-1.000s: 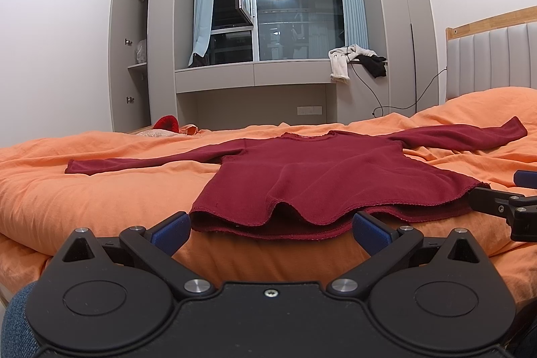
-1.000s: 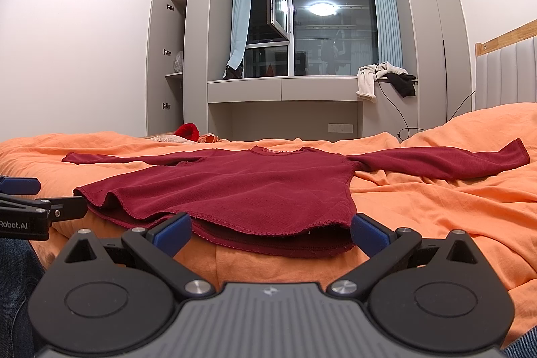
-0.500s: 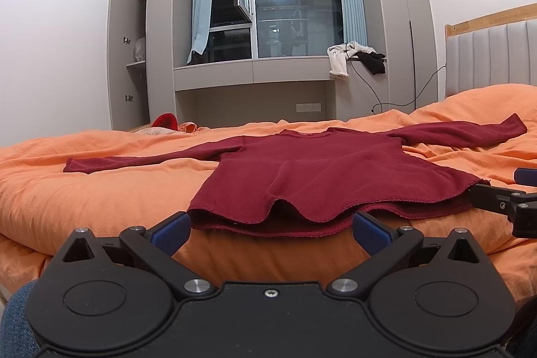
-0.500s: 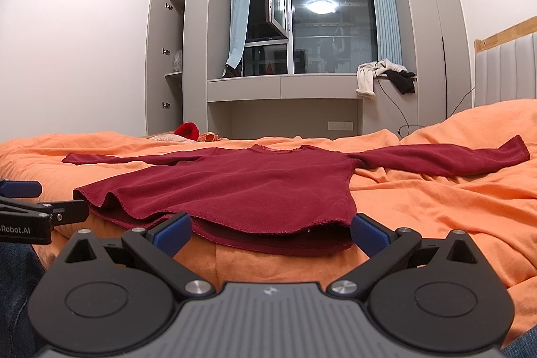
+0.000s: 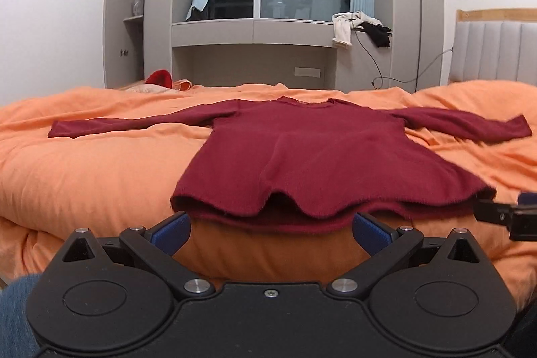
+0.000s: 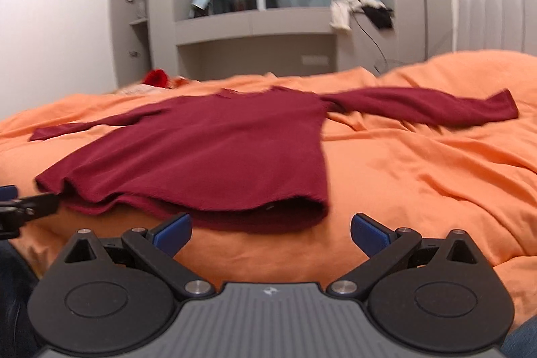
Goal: Fold small clothes
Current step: 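Move the right gripper to the sweater's sleeve cuff and close on it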
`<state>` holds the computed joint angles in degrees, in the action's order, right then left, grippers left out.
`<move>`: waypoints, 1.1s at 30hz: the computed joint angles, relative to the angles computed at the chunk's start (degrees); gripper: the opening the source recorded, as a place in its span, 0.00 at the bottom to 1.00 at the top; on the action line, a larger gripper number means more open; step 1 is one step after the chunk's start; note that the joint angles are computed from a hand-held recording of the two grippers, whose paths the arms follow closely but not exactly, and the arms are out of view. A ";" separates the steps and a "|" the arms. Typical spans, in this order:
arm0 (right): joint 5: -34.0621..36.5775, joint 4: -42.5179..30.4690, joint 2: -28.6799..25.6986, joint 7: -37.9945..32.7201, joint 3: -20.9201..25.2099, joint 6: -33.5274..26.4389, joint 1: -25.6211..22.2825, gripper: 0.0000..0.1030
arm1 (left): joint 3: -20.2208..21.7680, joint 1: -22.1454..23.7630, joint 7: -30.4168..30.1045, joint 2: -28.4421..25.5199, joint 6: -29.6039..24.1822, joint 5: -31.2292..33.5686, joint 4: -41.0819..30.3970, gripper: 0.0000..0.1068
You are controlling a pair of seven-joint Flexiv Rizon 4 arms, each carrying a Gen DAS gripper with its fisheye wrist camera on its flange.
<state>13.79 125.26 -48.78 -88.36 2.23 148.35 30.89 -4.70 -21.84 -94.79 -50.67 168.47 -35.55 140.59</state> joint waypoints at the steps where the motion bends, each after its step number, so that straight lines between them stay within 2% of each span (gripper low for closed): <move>1: -0.26 -0.48 0.30 0.36 -0.17 -0.44 -0.59 1.00 | 0.01 0.06 0.90 0.57 -0.93 -0.48 -0.61 0.96; 6: 2.55 -4.23 1.81 -1.19 -3.52 -5.59 0.03 1.00 | -0.06 -0.83 7.60 3.15 -6.25 -5.29 -4.76 0.96; 12: 2.95 -9.94 1.87 -3.44 -6.49 -11.53 -0.47 1.00 | -0.10 0.40 13.00 5.07 -16.97 -6.98 -12.66 0.96; 21: 1.51 -18.38 0.10 -2.39 -10.23 -20.95 -2.18 1.00 | 1.76 0.59 22.33 1.19 -29.22 -7.74 -28.94 0.96; 24: 0.04 -20.83 -0.89 -1.15 -10.69 -23.22 -3.39 1.00 | 2.45 -0.10 26.13 -0.91 -33.45 -9.87 -34.13 0.96; 28: -3.56 -25.40 -3.32 2.01 -9.65 -24.53 -7.24 1.00 | 3.91 -1.75 31.33 -3.95 -38.97 -15.42 -40.74 0.96; 30: -4.79 -28.53 -5.03 4.22 -9.34 -25.35 -9.08 1.00 | 4.14 -1.68 32.29 -5.07 -40.39 -16.23 -42.57 0.96; 33: -1.88 -33.24 -7.30 7.57 -12.89 -28.55 -8.10 1.00 | 4.11 -1.03 31.89 -6.07 -41.14 -15.79 -43.44 0.96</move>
